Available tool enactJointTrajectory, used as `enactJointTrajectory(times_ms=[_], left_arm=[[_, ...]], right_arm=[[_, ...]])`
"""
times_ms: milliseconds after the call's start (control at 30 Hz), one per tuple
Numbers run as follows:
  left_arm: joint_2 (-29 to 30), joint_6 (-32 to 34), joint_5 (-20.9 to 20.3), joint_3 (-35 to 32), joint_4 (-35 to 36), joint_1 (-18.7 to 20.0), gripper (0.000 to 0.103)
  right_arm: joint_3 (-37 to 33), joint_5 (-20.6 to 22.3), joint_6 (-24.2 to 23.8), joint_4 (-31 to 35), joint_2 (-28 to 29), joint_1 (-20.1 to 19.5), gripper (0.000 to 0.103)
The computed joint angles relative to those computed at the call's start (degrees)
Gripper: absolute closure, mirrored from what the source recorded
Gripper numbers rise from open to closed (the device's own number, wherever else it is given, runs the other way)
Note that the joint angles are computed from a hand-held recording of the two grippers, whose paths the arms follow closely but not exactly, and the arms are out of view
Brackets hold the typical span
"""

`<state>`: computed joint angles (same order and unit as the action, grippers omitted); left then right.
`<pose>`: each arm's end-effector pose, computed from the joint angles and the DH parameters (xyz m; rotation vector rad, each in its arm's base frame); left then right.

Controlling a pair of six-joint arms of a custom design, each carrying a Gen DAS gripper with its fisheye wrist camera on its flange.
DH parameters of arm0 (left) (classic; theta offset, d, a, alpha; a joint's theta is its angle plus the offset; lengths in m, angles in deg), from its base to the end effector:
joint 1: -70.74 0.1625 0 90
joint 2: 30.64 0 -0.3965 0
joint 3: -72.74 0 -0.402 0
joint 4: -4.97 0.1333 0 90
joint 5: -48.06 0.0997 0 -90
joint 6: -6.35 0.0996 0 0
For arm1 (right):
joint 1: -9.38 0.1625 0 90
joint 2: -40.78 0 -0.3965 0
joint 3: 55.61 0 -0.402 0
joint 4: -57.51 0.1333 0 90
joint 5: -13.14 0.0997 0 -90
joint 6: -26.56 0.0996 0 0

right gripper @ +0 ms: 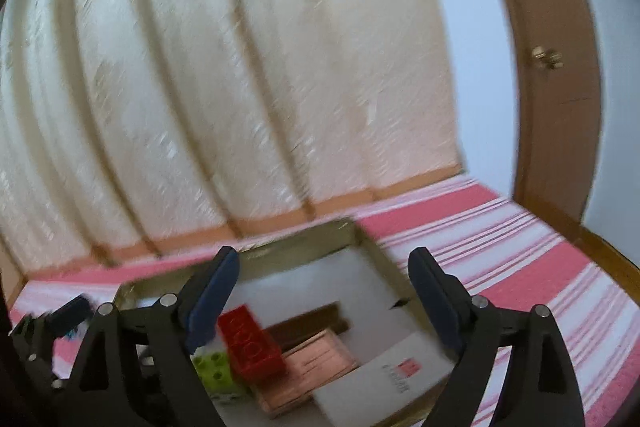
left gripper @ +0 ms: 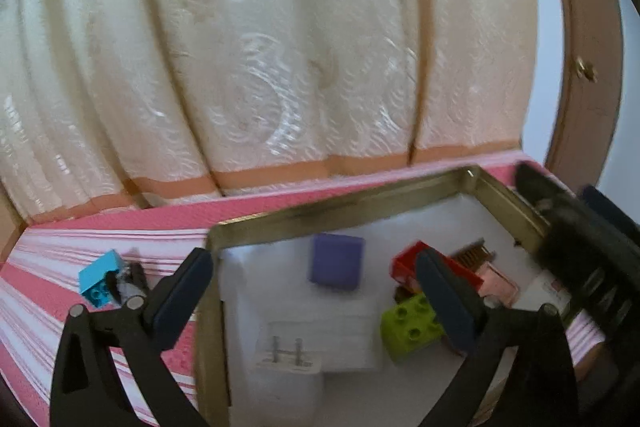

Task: Organize rigid objects
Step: 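Lower and release the purple block with the left gripper while the right releases the red block, then move both grippers back toward the teal block and grey cloth item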

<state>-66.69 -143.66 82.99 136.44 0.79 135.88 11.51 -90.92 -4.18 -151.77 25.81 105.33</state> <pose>-0.0947 -0.7158 0.0951 0.2934 1.9531 -1.1811 0.1870 -0.7421 0.0018 0.5430 -2.2330 1.4237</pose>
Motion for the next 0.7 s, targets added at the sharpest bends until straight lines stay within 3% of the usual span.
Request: enactJointTrajectory(times_ms=[167, 267, 533, 700], left_arm=[[-4.26, -4.74, 1.36, 3.99, -1.58, 1.0, 0.0], [-7.18, -2.66, 0.43, 8.41, -6.67, 1.51, 0.0], [-14.23, 8.59, -1.99, 19.82, -24.42, 2.77, 0.0], [-17.6, 13.61, -0.53, 25.13, -32.4, 3.76, 0.0]], right_arm=[[0.36, -0.96, 5.58, -6.31, -0.37, -0.8, 0.013], [1.24, 0.18, 7.95, -5.8, -1.16, -1.33, 0.013], [0.44, -0.87, 1.37, -10.08, 1.27, -0.47, 0.013], [0.94, 0.67, -0.95, -16.29, 2.7, -0.25, 0.013]])
